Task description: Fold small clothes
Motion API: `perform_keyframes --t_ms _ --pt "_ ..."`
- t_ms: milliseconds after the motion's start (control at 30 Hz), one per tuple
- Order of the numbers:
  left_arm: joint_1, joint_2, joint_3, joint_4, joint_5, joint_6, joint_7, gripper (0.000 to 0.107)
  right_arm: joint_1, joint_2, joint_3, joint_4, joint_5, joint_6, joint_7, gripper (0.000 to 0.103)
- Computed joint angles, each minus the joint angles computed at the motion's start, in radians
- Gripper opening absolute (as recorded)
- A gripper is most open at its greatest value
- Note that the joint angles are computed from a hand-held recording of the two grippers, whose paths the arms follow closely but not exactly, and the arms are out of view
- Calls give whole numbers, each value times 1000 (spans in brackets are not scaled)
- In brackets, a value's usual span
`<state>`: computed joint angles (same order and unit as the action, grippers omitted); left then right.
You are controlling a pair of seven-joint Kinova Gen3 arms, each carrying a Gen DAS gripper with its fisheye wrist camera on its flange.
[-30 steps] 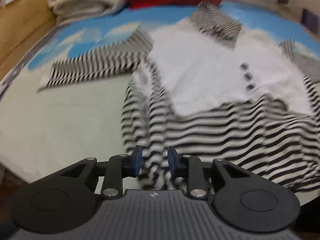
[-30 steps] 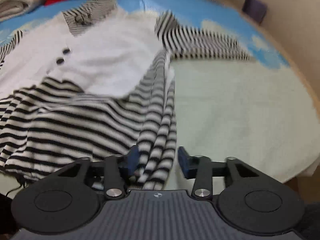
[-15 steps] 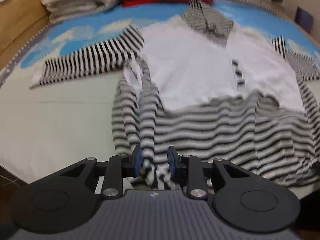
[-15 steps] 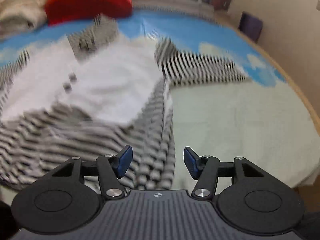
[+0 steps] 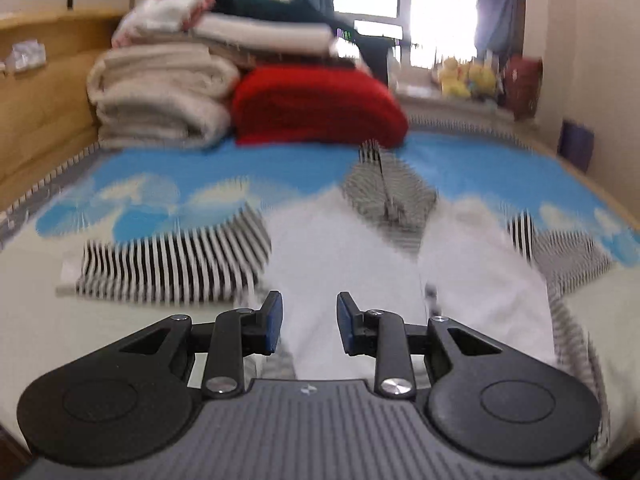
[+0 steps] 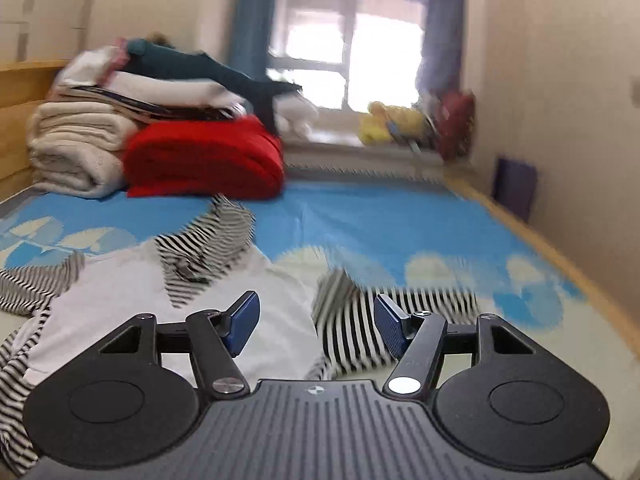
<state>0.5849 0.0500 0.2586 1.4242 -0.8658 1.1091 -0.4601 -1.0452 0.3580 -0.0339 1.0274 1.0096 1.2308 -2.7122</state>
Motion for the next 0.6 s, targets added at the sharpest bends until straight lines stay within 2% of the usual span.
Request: perform_keyframes --t_ms 100,133,233,300,367,533,600 --pt "-33 34 -32 -50 -46 -80 -53 33 -3 2 8 26 25 -15 -50 63" --pt "-31 50 -63 -64 -64 -112 -75 33 -3 -2 5 34 21 -16 -68 63" --pt "-116 96 -93 -100 -19 -213 -175 33 14 0 -2 27 -11 -18 -81 63" --pt "-138 152 -147 -148 30 -220 -226 33 12 5 0 22 -9 -12 -79 63" --pt "-153 196 -196 -166 47 -210 -225 33 8 13 1 11 -8 -5 -68 63" --pt "-226 253 -295 -121 138 -227 -130 33 0 22 6 -8 -7 10 -29 63" --pt "-259 287 -325 -130 181 -184 -138 33 -1 37 10 -34 -14 24 -1 63"
